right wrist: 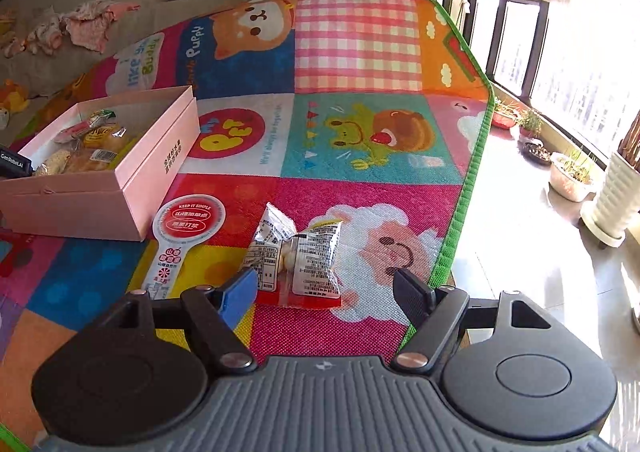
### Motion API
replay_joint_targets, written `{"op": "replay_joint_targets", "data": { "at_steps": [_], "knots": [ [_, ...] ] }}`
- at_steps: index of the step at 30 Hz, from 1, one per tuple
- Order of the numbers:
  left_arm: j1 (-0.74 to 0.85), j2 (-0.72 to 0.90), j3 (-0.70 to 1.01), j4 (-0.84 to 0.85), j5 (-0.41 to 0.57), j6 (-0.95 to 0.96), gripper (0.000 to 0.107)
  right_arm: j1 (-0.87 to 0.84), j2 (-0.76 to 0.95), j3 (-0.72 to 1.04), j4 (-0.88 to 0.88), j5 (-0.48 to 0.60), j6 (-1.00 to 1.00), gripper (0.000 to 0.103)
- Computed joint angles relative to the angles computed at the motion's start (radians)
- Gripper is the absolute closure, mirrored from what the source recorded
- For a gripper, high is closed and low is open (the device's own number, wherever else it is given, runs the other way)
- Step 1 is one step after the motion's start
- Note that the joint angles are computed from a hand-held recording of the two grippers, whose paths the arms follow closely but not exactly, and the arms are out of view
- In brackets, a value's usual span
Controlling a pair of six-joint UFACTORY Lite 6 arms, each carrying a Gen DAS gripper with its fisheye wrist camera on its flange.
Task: Organize objects
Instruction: 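Grasp the two small wrapped candies with the right gripper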
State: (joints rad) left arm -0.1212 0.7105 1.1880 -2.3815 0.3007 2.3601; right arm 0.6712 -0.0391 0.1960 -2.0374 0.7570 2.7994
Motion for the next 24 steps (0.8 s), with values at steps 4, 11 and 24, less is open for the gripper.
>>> {"op": "replay_joint_targets", "data": {
  "at_steps": [4,11,24],
  "knots": [
    [0.004,0.003,0.003,0.021,0.002,-0.019,0.089,-0.03,0.076,0.064,-0.062,-0.015,0.036,0.026],
    [0.015,0.007,0.013,0.089,0.008,-0.089,0.089,-0.125,0.196,0.216,-0.029,0.001,0.012,0.026],
    [0.011,0.009,0.015,0.079,0.002,-0.086,0.089,-0.145,0.197,0.151,-0.205,0.014,0.132,0.021]
  ]
}}
